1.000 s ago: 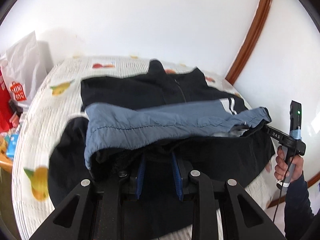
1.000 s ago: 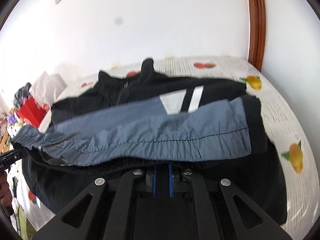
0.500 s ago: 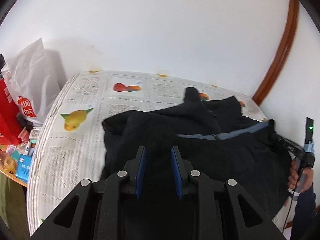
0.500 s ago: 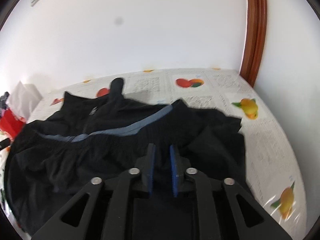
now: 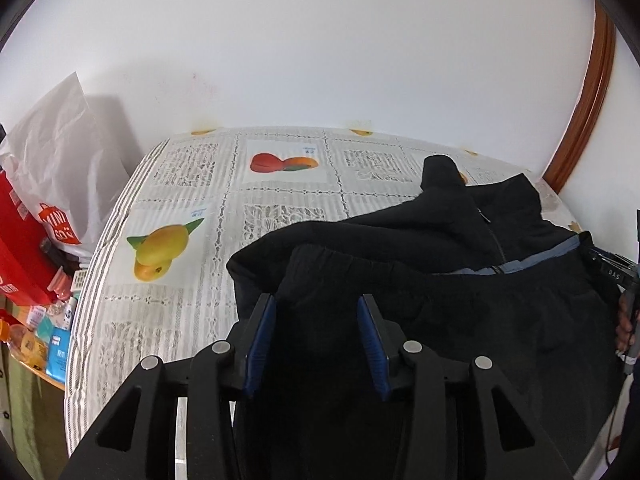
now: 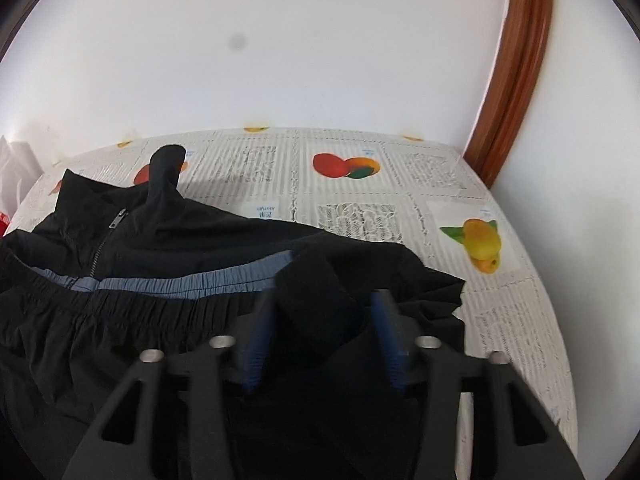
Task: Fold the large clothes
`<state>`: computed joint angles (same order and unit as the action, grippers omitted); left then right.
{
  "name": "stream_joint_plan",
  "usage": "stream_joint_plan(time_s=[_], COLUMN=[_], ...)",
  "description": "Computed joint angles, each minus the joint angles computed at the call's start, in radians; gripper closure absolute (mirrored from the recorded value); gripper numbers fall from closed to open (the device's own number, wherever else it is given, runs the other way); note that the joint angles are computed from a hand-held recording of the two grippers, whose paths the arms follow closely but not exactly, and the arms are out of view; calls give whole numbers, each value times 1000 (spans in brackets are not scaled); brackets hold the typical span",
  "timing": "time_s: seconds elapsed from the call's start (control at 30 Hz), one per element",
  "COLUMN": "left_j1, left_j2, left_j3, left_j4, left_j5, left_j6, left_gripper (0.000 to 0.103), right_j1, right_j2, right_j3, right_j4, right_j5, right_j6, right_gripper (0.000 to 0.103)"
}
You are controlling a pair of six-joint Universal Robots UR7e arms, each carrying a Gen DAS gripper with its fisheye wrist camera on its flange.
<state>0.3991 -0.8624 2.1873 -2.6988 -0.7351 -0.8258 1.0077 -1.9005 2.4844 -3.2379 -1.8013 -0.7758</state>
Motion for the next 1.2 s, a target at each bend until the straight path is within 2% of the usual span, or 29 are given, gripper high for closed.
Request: stream_joint_plan(time_s=[0.1, 0.2, 0.23, 0.3, 0.37, 0.43, 0.53, 0.67, 0.77, 0.87, 0.97, 1.03, 1.1, 1.13, 1.2], left_j1=[13, 33, 37, 41, 39, 36, 37, 36, 35, 19, -3, -18, -35, -41, -52], left_j2=[12, 15, 18, 25, 32, 38, 47, 53, 52, 42, 28, 21, 21, 25, 41], left_j3=[-14, -8, -8, -6, -6, -6, -5, -9, -10, -8, -8, -14, -20, -21, -28], left_j4=[27, 12, 7, -1, -3, -1, -2, 6, 9, 26, 31, 44, 38, 22, -6], left_j5=[3, -19, -27, -32, -27, -21, -19, -12, -10, 5, 12, 14, 14, 9, -7], left_j6=[-6, -19, -17, -17, -17, -20, -27, -29, -32, -49, -60, -75, -82, -75, -45], left_gripper=[64, 64, 64, 64, 64, 65, 65, 65, 65, 65, 65, 65, 57, 54, 53], right_j1=[-18, -116, -134, -128, -102, -90, -105, -139, -113, -89, -48, 13, 43, 55, 91], right_j2=[13, -79, -86, -52, 22, 68, 92, 69, 74, 33, -32, -59, -83, -107, -119], right_j3=[3, 13, 11, -2, -19, -19, -22, -39, -34, -13, 27, 59, 83, 95, 105], right_j4=[-9, 53, 62, 54, 21, -24, -43, 26, -8, -25, -32, -65, -76, -34, 46], right_j5=[33, 236, 267, 237, 149, 109, 117, 161, 110, 87, 81, 59, 79, 119, 150], right_j6=[-21, -2, 11, 23, 24, 12, 9, 38, 24, 20, 23, 0, 3, 34, 54], right_gripper=[91, 92, 92, 92, 91, 90, 89, 82, 68, 66, 66, 65, 55, 53, 52])
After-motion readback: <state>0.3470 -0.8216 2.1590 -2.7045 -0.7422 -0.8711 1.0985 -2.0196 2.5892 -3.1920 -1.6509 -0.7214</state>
